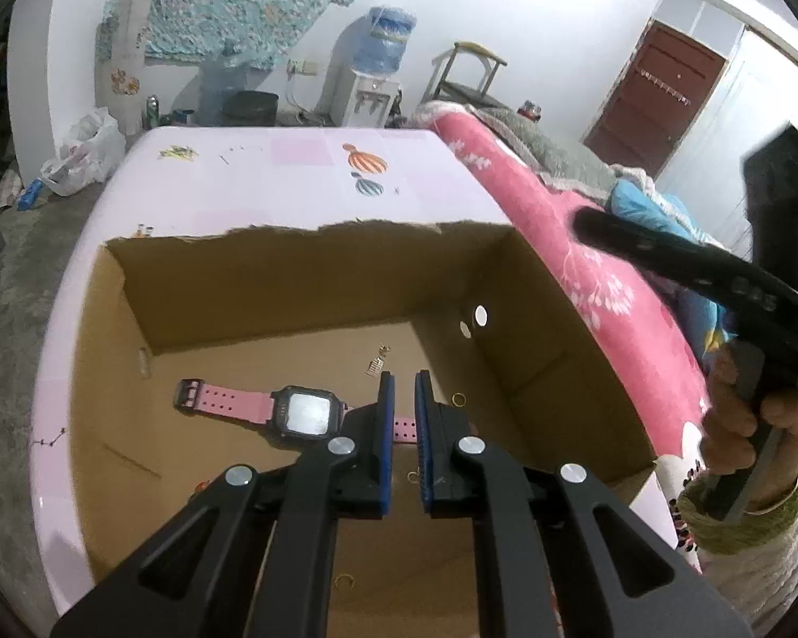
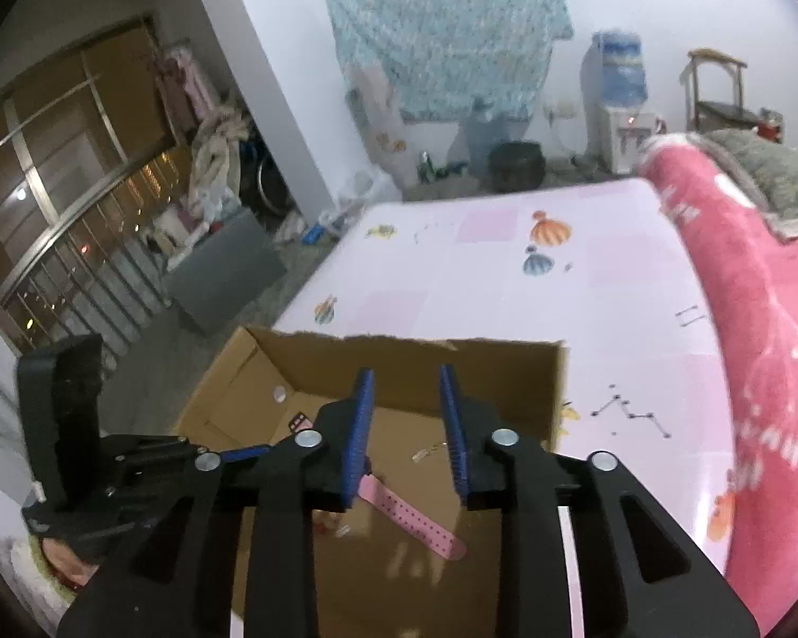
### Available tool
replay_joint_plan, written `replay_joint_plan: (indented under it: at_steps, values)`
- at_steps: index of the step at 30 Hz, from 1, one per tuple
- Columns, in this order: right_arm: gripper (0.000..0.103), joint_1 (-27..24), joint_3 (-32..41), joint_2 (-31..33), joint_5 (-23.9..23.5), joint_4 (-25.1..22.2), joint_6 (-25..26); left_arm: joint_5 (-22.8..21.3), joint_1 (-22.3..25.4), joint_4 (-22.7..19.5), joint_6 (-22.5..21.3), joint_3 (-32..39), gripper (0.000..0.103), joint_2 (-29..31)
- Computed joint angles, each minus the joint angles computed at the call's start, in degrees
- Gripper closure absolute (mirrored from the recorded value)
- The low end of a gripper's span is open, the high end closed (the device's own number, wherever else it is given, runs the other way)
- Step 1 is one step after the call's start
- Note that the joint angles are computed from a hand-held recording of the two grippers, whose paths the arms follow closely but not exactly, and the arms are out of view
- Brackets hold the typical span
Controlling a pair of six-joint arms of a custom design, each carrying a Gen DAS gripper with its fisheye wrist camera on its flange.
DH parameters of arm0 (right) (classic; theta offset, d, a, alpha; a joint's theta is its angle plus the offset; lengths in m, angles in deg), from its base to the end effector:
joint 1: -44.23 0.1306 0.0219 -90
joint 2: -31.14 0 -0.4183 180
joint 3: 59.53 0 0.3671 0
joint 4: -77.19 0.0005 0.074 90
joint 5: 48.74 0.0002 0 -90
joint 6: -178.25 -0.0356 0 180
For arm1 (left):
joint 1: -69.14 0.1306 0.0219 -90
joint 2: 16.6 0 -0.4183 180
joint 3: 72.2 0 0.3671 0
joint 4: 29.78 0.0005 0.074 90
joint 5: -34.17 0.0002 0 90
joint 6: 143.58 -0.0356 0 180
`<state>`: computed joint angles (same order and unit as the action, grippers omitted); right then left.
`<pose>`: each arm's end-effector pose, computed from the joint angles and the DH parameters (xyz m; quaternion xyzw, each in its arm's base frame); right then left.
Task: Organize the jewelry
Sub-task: 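Move both tools back toward the pink-orange bead bracelet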
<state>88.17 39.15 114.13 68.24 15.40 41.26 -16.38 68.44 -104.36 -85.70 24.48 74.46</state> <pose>0.2977 0.2638 0.5687 0.1112 0.8993 0.1074 0.4092 0.4309 -0.0284 0.4900 0.3206 0.8704 -0.2729 0.2553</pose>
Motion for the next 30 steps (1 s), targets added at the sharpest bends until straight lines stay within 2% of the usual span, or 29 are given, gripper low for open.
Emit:
replay_joint_plan:
  at_steps: [4, 6, 8, 10, 11, 12, 15, 17, 20, 22, 25, 27, 30]
  values:
    - [0.064, 4.90, 0.06, -3.33, 7.91, -3.29, -2.54, 2.39, 3.53, -0.66, -3.16, -1.00, 0.088, -2.76]
    - [0.059, 8.89, -0.29, -5.24, 12.77, -6.13, -5.67, 4.07, 5.55, -1.31, -5.11, -1.35, 0.084, -3.89]
    - [0.054, 12.56, -0.46, -6.38, 16.69, -10.03, -10.17, 6.02, 8.75, -2.59, -8.45, -2.05, 0.079, -5.40]
    - [0.052, 17.16, -0.99, -7.22, 20.27, -15.93, -17.57, 7.17, 11.27, -3.66, -11.00, -2.43, 0.072, -6.24]
    - [0.049, 18.31, -1.21, -7.30, 20.86, -17.80, -20.18, 7.59, 13.01, -4.20, -12.74, -2.94, 0.069, -6.87]
    - [0.048, 20.32, -1.96, -7.51, 21.42, -20.81, -25.10, 7.88, 14.37, -4.61, -14.12, -3.40, 0.064, -7.24]
    - [0.046, 24.52, -4.94, -7.66, 20.90, -25.48, -37.59, 7.82, 19.07, -7.68, -19.61, -4.88, 0.053, -8.03]
    - [0.045, 26.58, -8.03, -7.79, 19.42, -24.86, -44.08, 6.07, 21.58, -8.80, -23.49, -6.72, 0.049, -8.64]
    - [0.045, 28.10, -11.75, -7.08, 16.58, -22.02, -49.50, 4.16, 23.77, -10.51, -28.29, -9.92, 0.046, -9.69]
    - [0.045, 27.69, -13.56, -5.42, 12.72, -19.77, -51.49, 2.69, 24.28, -10.99, -30.37, -12.79, 0.046, -10.45]
    - [0.045, 26.73, -13.56, -1.62, 6.84, -20.88, -52.81, -0.41, 23.15, -8.84, -30.28, -17.78, 0.046, -11.91]
    - [0.045, 26.60, -13.10, -0.41, 6.56, -19.47, -51.19, -1.50, 21.56, -7.73, -29.97, -20.31, 0.046, -12.63]
    - [0.045, 26.73, -12.39, 0.57, 7.84, -18.49, -49.64, -2.46, 18.78, -3.48, -29.17, -23.60, 0.046, -14.44]
